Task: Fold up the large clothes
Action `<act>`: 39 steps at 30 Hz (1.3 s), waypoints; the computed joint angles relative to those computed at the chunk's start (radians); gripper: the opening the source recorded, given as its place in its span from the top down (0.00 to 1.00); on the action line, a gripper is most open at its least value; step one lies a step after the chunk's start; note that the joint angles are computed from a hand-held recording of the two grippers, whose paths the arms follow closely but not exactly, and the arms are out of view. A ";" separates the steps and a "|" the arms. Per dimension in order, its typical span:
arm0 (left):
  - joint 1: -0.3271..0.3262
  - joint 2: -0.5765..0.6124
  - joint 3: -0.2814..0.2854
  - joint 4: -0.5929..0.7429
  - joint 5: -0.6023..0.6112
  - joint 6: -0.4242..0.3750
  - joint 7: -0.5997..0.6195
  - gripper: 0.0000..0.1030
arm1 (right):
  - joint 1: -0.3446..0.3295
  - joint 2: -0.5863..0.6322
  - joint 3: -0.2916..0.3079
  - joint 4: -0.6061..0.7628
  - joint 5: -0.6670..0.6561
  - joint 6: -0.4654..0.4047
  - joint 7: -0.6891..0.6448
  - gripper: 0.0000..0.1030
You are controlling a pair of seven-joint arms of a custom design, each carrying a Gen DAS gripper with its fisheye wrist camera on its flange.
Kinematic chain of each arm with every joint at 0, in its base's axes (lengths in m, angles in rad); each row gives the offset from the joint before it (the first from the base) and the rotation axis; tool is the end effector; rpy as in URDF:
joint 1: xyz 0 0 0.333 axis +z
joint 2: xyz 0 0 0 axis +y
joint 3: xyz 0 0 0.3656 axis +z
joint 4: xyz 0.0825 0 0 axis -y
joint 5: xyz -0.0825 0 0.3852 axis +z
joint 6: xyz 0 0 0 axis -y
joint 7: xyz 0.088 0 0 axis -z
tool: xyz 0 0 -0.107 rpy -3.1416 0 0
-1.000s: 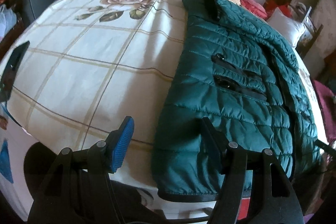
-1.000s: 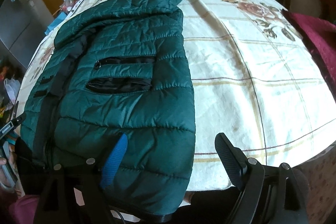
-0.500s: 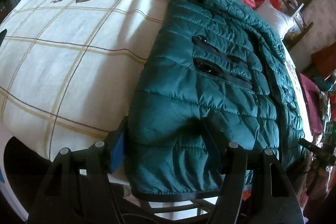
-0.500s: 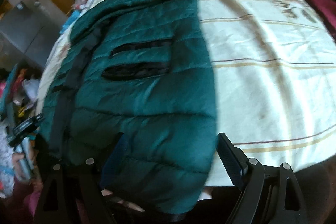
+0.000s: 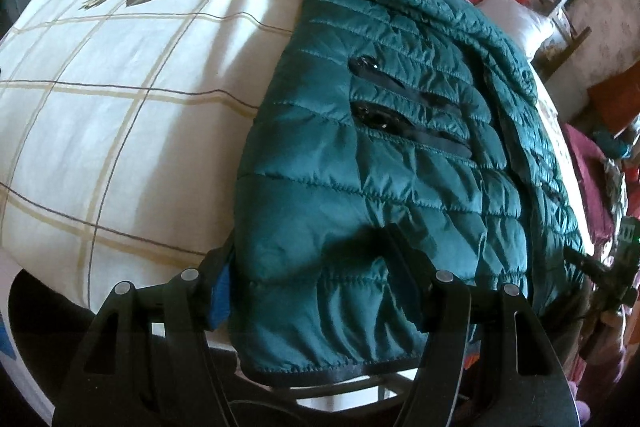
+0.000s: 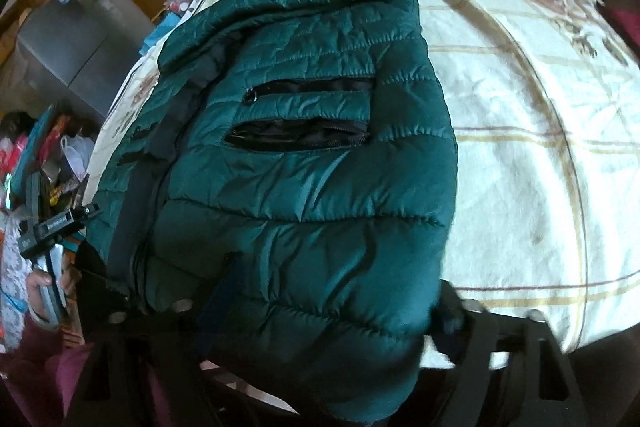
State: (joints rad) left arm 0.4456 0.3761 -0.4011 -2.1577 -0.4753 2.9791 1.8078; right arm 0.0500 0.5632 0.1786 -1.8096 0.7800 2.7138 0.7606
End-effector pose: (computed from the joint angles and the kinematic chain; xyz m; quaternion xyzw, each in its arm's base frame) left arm 0.6146 0.0738 0.3230 -0.7819 0.5644 -0.2533 0.0766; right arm 0.6938 0.1189 0.3028 -0.7763 0.5564 -0.0092 0.2961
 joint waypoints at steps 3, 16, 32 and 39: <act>-0.013 -0.002 0.011 -0.001 0.017 -0.003 -0.003 0.37 | 0.001 -0.004 0.001 -0.001 -0.013 0.000 -0.021 0.47; 0.021 -0.004 -0.031 -0.028 0.052 0.055 -0.014 0.53 | -0.016 0.013 0.034 0.004 0.057 0.033 -0.112 0.61; 0.113 -0.028 -0.120 -0.052 0.174 0.106 -0.074 0.79 | -0.056 -0.049 0.058 0.004 0.282 0.003 -0.293 0.80; 0.084 -0.004 -0.086 -0.024 0.144 0.038 -0.071 0.50 | -0.034 -0.023 0.008 0.025 0.237 -0.071 -0.218 0.80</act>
State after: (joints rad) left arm 0.5292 0.3723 -0.4876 -2.1819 -0.3314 3.0167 1.7369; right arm 0.0162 0.5407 0.1864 -1.7851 1.0169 2.6427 0.5427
